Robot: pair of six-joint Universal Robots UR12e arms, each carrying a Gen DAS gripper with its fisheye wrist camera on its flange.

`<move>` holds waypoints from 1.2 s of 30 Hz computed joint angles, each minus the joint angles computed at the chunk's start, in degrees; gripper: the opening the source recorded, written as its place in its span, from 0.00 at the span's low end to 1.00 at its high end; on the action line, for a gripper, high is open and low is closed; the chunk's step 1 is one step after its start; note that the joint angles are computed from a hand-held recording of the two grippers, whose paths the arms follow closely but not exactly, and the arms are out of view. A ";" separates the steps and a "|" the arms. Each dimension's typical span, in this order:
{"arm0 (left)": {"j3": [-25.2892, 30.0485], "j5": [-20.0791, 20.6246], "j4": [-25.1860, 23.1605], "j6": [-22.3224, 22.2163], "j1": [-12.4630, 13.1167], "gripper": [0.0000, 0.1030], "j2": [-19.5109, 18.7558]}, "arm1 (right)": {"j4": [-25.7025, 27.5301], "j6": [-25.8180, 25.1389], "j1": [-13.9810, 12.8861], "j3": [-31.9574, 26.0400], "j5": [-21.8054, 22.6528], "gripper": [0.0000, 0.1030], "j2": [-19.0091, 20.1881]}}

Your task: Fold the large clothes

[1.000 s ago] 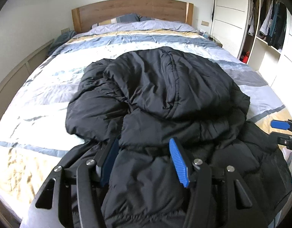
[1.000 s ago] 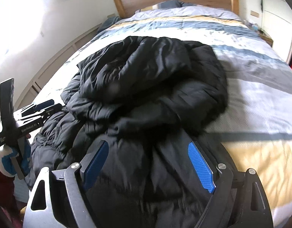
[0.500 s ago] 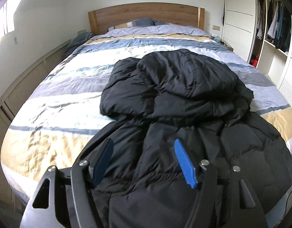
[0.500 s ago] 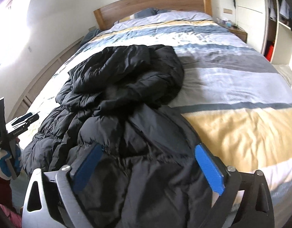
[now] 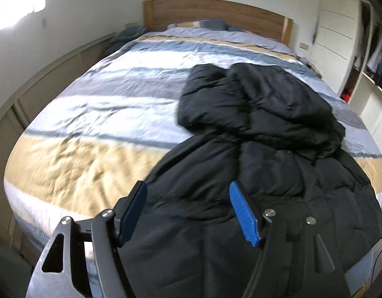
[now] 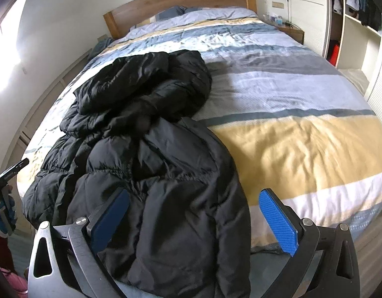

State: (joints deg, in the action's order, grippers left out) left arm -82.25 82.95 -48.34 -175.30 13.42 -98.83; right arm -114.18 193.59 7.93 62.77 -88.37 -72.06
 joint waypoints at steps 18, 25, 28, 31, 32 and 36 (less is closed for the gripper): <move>-6.36 -23.21 -12.48 -3.89 10.98 0.66 2.76 | 1.32 3.68 -1.53 5.05 2.25 1.00 -2.15; -8.01 -29.84 -12.59 -8.58 12.82 0.66 1.89 | 1.43 4.91 -2.48 6.51 4.92 1.00 -2.52; -8.71 -31.73 -12.16 -10.70 13.67 0.66 1.68 | 1.51 5.38 -2.94 7.02 6.09 1.00 -2.57; -8.79 -33.33 -13.15 -10.42 13.92 0.66 1.41 | 1.21 6.28 -3.47 7.66 7.66 1.00 -2.62; -8.83 -34.12 -13.42 -10.34 14.03 0.66 1.32 | 1.10 6.71 -3.71 7.95 8.52 1.00 -2.62; -9.52 -40.15 -13.80 -11.23 14.80 0.66 0.90 | 1.44 8.01 -4.40 8.88 11.51 1.00 -2.61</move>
